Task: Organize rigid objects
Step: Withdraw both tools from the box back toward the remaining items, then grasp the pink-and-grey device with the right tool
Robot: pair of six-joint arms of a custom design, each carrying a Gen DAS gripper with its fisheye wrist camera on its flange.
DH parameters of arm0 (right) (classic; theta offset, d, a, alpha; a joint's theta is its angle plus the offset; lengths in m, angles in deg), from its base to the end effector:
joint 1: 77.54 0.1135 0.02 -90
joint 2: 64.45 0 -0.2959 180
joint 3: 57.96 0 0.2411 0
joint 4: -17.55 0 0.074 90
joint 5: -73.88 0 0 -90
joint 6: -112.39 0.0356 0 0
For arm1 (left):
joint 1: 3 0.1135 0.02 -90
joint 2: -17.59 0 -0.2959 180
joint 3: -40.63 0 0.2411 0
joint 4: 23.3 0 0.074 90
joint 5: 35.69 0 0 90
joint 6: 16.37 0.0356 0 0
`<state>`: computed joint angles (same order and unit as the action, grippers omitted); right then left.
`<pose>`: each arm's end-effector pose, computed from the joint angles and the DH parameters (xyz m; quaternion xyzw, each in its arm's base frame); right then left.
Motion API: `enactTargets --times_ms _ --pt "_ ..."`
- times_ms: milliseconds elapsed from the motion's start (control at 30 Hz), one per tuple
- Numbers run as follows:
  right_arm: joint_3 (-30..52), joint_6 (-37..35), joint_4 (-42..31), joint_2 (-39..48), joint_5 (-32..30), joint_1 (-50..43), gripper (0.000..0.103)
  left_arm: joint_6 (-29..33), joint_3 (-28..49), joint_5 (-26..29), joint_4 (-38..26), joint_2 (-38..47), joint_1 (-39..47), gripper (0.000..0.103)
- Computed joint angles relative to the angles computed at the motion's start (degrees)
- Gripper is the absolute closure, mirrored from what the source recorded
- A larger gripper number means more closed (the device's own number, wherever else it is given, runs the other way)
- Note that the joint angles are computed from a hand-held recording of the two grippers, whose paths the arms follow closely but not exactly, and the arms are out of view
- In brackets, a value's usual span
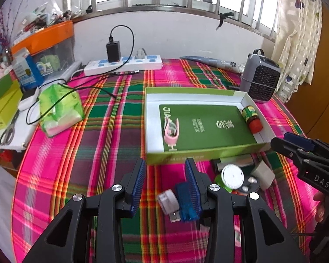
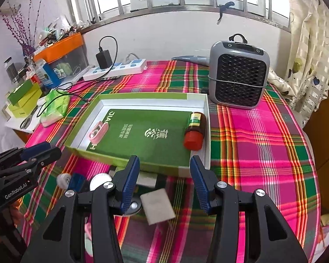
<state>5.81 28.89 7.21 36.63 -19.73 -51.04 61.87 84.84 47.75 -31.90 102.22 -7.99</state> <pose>0.3054 0.1548 0.1768 -0.1730 0.9159 0.1307 0.3378 0.2470 -0.0175 0.1692 -0.0752 0.9324 0.0021 0.3535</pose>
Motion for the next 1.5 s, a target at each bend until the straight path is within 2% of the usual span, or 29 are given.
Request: enactTargets --times_ms 700,1100,1500 --pt "-14.65 -1.73 7.81 -7.55 -3.17 5.15 0.054 -1.61 -13.68 -0.21 4.19 -7.61 0.12 0.067" --pt "-17.89 -1.33 10.83 -7.32 -3.66 8.42 0.054 -2.78 -17.40 0.37 4.86 -10.30 -0.49 0.067" --pt "-16.08 -5.03 10.11 -3.41 -1.48 13.93 0.054 -1.84 -19.30 2.88 7.81 -8.44 1.86 0.067"
